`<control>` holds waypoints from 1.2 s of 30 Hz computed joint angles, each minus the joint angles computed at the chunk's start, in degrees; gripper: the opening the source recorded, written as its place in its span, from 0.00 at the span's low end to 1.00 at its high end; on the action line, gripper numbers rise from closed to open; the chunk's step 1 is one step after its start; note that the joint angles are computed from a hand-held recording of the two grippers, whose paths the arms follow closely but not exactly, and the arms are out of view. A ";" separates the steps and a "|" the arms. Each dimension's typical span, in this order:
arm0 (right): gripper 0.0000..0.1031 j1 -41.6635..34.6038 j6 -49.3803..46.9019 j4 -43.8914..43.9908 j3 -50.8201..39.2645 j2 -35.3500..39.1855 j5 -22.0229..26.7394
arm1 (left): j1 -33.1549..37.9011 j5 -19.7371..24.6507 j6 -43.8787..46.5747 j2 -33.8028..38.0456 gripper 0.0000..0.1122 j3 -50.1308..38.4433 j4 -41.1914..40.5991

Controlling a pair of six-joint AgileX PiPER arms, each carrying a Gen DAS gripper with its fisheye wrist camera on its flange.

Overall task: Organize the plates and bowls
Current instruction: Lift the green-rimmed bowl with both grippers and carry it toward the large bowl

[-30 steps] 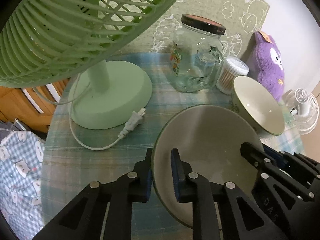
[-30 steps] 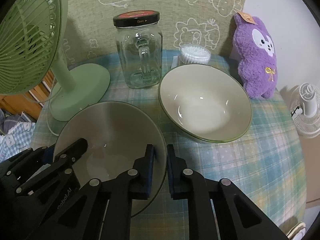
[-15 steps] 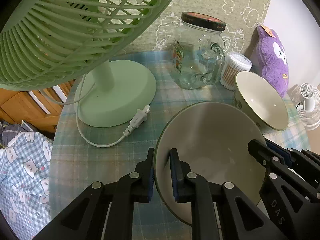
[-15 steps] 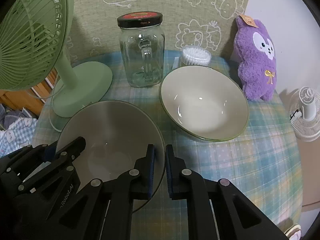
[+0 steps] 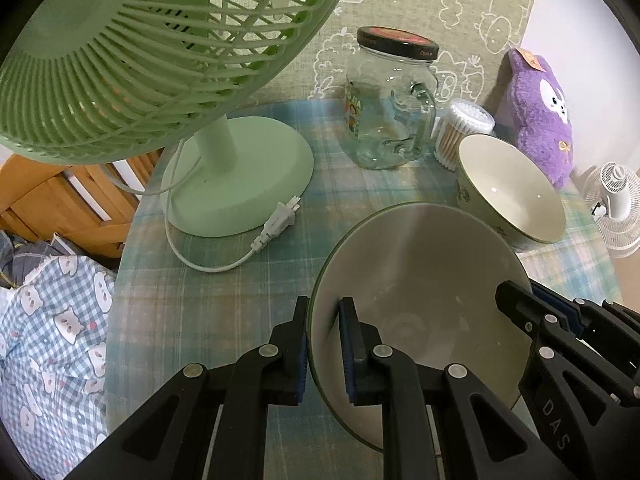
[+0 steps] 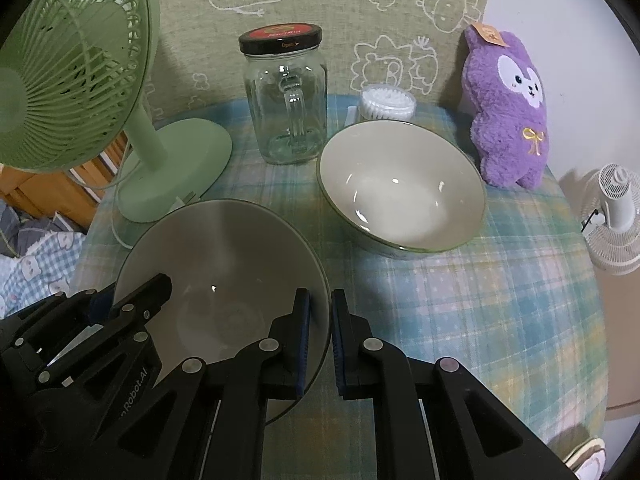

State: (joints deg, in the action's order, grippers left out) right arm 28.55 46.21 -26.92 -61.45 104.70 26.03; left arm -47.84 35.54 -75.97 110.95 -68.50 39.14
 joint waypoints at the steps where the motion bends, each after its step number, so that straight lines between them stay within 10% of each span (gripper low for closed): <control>1: 0.12 -0.09 -0.38 0.48 0.34 -0.38 0.00 | -0.33 0.29 -0.27 -0.25 0.10 0.16 0.08; 36: 0.13 0.48 -9.02 7.58 11.55 -22.76 6.47 | -14.78 17.99 -11.18 -8.20 0.10 -2.88 1.97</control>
